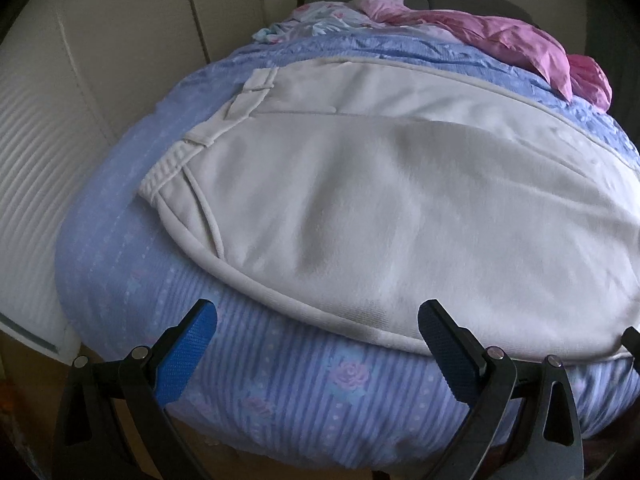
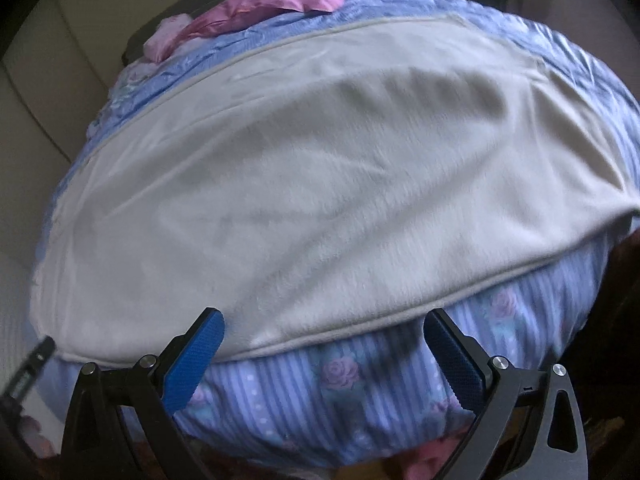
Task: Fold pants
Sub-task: 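Lower both tools to the pants and pinch the waistband edge with each gripper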
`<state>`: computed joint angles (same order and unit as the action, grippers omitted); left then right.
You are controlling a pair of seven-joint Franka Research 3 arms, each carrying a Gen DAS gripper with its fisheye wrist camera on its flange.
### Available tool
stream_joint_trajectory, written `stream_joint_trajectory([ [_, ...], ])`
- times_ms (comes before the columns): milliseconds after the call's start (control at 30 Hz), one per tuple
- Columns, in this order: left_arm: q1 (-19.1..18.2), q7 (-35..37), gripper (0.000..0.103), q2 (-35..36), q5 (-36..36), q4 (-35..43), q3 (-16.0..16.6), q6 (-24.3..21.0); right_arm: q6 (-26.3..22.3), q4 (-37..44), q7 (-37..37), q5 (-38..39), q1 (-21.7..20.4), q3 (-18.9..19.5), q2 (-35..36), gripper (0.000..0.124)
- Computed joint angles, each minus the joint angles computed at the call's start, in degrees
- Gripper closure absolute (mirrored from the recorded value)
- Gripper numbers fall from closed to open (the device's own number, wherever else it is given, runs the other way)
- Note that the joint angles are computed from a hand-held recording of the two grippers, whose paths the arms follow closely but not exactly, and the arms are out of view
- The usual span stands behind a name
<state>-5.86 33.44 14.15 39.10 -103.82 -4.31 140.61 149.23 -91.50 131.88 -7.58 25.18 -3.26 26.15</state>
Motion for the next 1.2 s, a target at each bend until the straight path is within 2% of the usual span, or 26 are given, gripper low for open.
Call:
stream_joint_trajectory([
  [133, -0.12, -1.57, 0.001, 1.14, 0.52, 0.31, 0.43, 1.03, 3.35, -1.12, -0.05, 0.39, 0.09, -0.15, 0.35, 0.023],
  [300, 0.25, -2.15, 0.006, 2.96, -0.68, 0.95, 0.55, 1.30, 4.07, 0.09, 0.46, -1.18, 1.13, -1.36, 1.95, 0.023],
  [433, 0.76, -2.77, 0.010, 3.05, -2.46, -0.55, 0.77, 4.33, 4.78, 0.15, 1.12, -2.30, 1.96, -2.32, 2.20, 0.024],
  [467, 0.89, -3.10, 0.011, 2.98, -2.73, -1.01, 0.85, 5.29, 4.86, 0.06, 1.55, -2.86, 2.33, -2.69, 2.20, 0.027],
  [567, 1.13, -3.14, 0.018, 2.99, -3.49, -1.55, 0.94, 7.29, 4.81, 0.13, 2.87, -4.36, 3.10, -3.49, 2.41, 0.029],
  [633, 1.20, -2.96, 0.028, 3.01, -3.86, -1.68, 0.98, 8.35, 4.54, 0.71, 3.09, -4.59, 3.06, -3.43, 2.80, 0.033],
  [833, 1.12, -2.75, 0.060, 3.02, -4.94, -1.13, 1.08, 9.73, 3.67, 1.31, 5.18, -7.30, 3.94, -4.69, 2.86, 0.053],
  [933, 1.11, -2.77, 0.074, 2.53, -5.23, -1.74, 1.09, 11.28, 3.61, 1.15, 6.17, -8.80, 4.05, -5.06, 2.46, 0.069],
  [1000, 0.36, -3.85, 0.078, 2.31, -3.69, -1.53, 1.56, 10.83, 3.97, 0.91, 6.41, -9.02, 3.58, -4.89, 2.15, 0.081],
  [1200, -1.51, -8.46, 0.085, 1.71, 2.51, -0.14, 2.41, 8.47, 6.85, -0.58, 5.57, -6.82, 1.54, -3.68, 0.91, 0.100],
])
